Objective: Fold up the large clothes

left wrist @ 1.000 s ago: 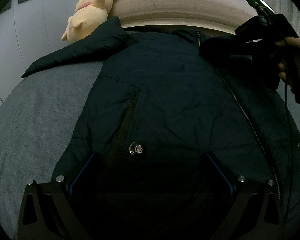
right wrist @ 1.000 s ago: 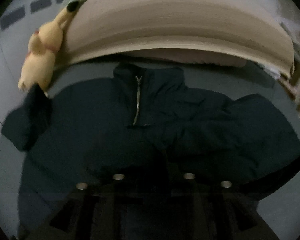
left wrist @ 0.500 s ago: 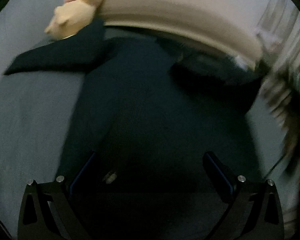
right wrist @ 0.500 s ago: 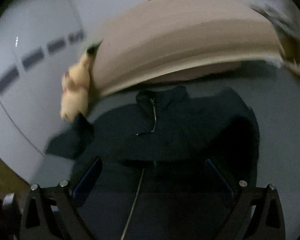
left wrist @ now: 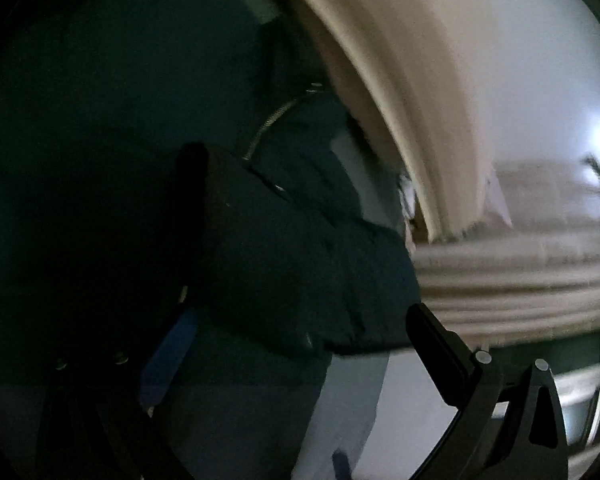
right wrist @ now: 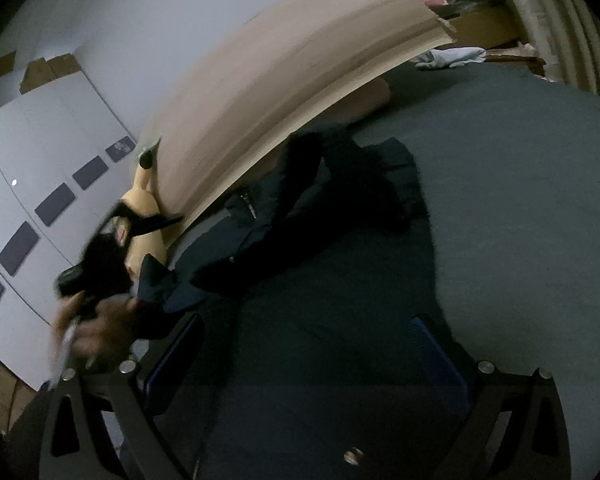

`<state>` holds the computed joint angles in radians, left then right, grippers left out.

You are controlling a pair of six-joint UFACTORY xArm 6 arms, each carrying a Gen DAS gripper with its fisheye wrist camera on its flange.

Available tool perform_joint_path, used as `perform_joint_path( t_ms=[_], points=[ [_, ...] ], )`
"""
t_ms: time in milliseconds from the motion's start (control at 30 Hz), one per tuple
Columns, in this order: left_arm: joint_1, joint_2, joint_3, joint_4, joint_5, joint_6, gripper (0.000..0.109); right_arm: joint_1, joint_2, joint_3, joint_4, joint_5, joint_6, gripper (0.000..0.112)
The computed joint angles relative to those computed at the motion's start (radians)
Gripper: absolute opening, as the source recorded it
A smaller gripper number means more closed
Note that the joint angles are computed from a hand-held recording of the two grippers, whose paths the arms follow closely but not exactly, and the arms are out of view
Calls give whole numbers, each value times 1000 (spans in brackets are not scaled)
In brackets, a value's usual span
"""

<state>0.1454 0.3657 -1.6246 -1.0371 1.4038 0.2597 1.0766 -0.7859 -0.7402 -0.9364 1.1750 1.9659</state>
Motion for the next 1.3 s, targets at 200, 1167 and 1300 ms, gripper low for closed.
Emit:
perform_joint_path(
  t_ms=[200,1167,1300],
  points=[
    [-20,30,-20,26,-76,-40,24,55,-60,11,-14,84,-5,103],
    [-39,-3,62,435,-595,462,15,-764,261,-84,619,-304,-840,29],
    [-50,5,72,461,-615,461,16,-754,277,-103,597,-254,-846,28]
  ],
)
